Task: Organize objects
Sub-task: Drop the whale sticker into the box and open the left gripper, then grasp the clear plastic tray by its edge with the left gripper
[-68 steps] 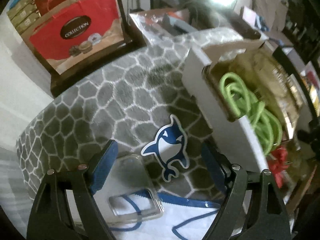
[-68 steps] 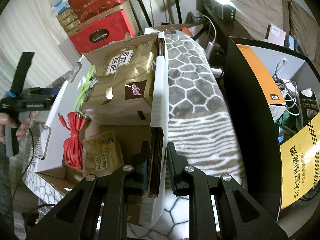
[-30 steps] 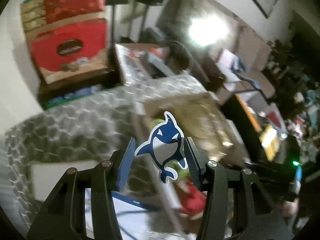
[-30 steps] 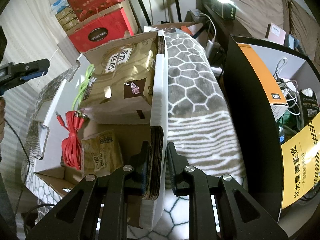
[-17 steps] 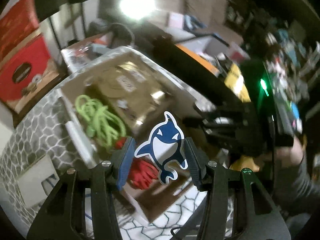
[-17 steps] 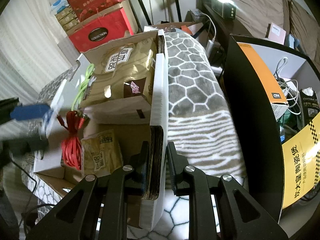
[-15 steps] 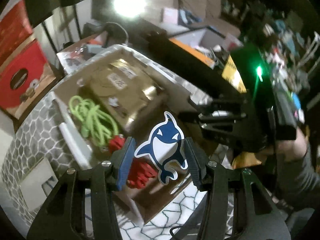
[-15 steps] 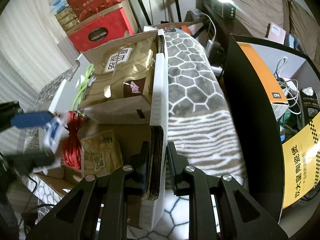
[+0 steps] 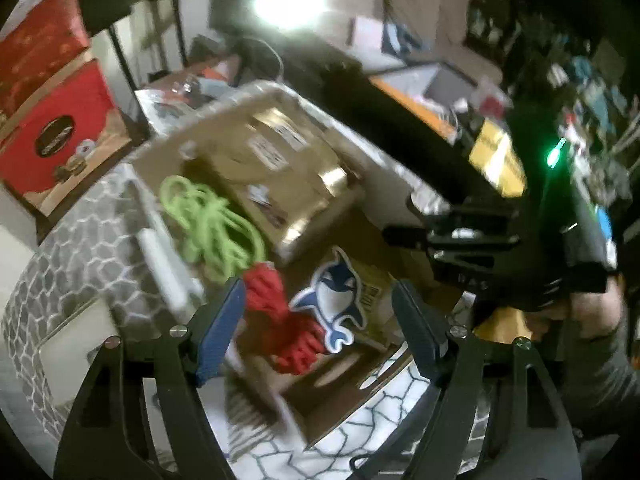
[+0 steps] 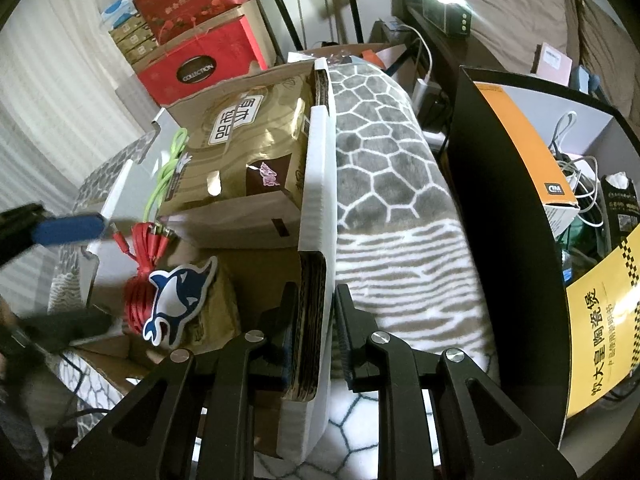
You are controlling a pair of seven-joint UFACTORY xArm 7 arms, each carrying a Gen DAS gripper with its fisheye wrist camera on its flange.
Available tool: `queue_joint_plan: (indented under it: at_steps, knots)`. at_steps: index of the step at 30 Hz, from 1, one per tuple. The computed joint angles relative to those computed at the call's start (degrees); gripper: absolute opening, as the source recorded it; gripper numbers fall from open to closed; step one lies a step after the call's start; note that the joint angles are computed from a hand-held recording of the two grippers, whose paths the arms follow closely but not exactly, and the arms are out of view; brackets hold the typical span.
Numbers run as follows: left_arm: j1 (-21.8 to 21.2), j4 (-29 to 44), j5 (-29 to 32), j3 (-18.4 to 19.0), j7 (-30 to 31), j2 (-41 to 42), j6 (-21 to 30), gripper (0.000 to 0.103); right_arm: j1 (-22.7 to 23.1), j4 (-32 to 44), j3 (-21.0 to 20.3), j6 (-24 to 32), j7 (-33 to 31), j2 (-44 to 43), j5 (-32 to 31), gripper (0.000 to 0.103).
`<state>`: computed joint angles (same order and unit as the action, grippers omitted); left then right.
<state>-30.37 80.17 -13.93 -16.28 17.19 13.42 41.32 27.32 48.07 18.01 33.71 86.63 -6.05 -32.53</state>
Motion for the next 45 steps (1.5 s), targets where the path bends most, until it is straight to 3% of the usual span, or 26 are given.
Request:
queue_joint_plan:
  at_steps: [3, 12, 17, 25, 28, 32, 36, 41, 45]
  knots:
    - [2.11, -1.30, -2.12, 1.10, 0.00, -2.20, -1.48, 0.079, 0.15, 0.41, 0.08, 0.39, -0.01, 0.17, 0.08, 0.020]
    - [6.78, -7.48, 2.38, 5.15, -7.37, -6.48, -3.05, 0.079, 0.29, 0.41, -0.06, 0.50, 0.04, 0.16, 0.05, 0.020]
    - [9.90, -12.04, 1.82, 6.48, -9.20, -7.75, -4.71, 0.079, 0.43, 0.86, 0.02, 0.86, 0.24, 0.40, -0.01, 0.020]
    - [12.76, -14.50, 6.37, 8.31, -18.78, -5.92, -7.60, 0.079, 0.50, 0.79, -0.04, 0.88, 0.22, 0.30, 0.05, 0.020]
    - [14.16, -14.37, 4.53, 8.50, -20.97, -5.03, -7.96, 0.079, 0.48, 0.76, -0.06, 0.75, 0.18, 0.32, 0.16, 0.020]
    - [16.17, -14.18, -3.04, 7.35, -19.18, -4.19, -7.54, 0.079, 0.48, 0.78, -0.03, 0.94, 0.23, 0.39, 0.03, 0.020]
    - [16.62, -14.35, -8.60, 6.31, -17.15, -3.82, -7.68, 0.079, 0.54, 0.90, -0.10, 0.91, 0.36, 0.61, -0.09, 0.020]
    - [14.76, -12.18, -5.45, 6.44, -21.41, -1.33, -7.77, 0.078, 0.57, 0.89, -0.16, 0.84, 0.51, 0.73, -0.26, 0.020]
    - [12.32, -11.24, 1.96, 7.69, -28.45, 0.06, -9.69, 0.073, 0.64, 0.83, -0.22, 0.64, 0.89, 0.92, -0.50, 0.020]
